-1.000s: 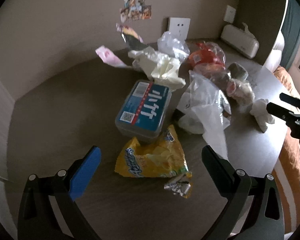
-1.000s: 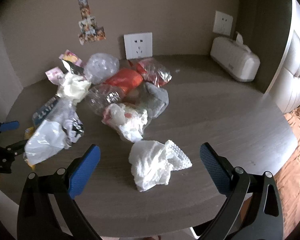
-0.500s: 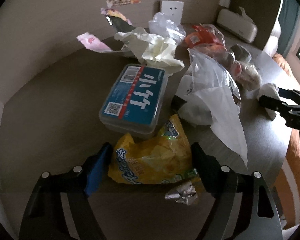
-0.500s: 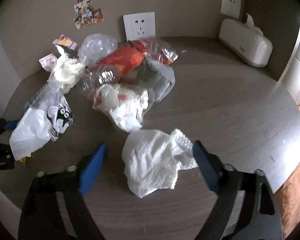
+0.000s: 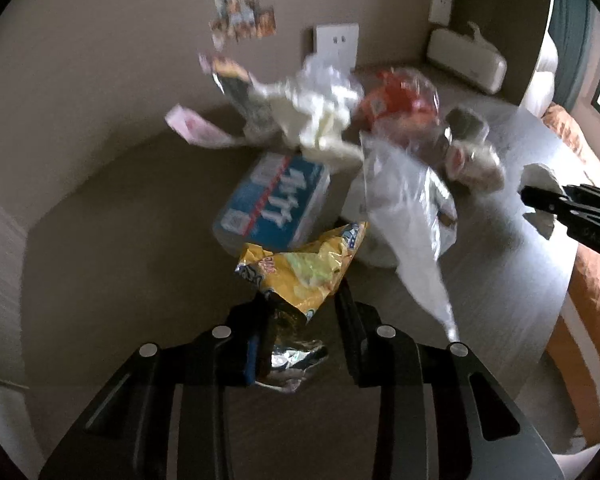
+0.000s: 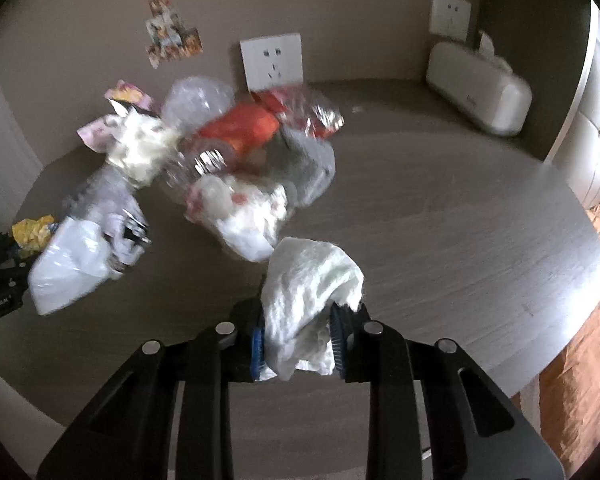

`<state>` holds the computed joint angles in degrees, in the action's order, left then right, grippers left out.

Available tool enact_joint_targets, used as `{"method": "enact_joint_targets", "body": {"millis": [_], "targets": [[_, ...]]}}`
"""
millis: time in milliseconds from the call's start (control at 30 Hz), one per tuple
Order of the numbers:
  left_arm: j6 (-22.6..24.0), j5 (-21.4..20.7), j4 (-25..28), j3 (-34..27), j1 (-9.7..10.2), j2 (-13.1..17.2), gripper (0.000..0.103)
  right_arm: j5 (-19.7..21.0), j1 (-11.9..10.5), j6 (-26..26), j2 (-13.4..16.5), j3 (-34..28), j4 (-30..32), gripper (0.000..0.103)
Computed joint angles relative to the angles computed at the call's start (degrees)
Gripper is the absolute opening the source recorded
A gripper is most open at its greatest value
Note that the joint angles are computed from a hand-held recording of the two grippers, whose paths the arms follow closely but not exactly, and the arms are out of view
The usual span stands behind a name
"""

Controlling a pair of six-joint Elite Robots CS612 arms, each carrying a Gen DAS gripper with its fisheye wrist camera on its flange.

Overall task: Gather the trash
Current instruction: 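Grasp the yellow chip bag with left tool while right tool grasps white tissue, then carry chip bag and tissue over the white bin with both tools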

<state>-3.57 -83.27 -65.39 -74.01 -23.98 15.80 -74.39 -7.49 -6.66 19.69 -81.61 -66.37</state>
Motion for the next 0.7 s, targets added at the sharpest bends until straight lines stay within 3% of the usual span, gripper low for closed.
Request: {"method": "enact_joint_targets", "body": {"millis": [333,433,700], "targets": [[2.4,1.8,-5.6,0.7,-1.8,-3.2,0.029,4.1,-1.6,2.0,-1.5,-3.1,-5.0,0.027],[4.1,-0.2,-8.4,2.4,-2.78,-4.1,0.021,3.4,-2.6,3.6,-1.5,-4.9,-5.9,0.027],[10.4,-9.0,-12.6,6.1,-5.91,-5.2,0.019,-2.2,-5.8,8.5,-0.2,-10.8,-2.9,0.027]]}}
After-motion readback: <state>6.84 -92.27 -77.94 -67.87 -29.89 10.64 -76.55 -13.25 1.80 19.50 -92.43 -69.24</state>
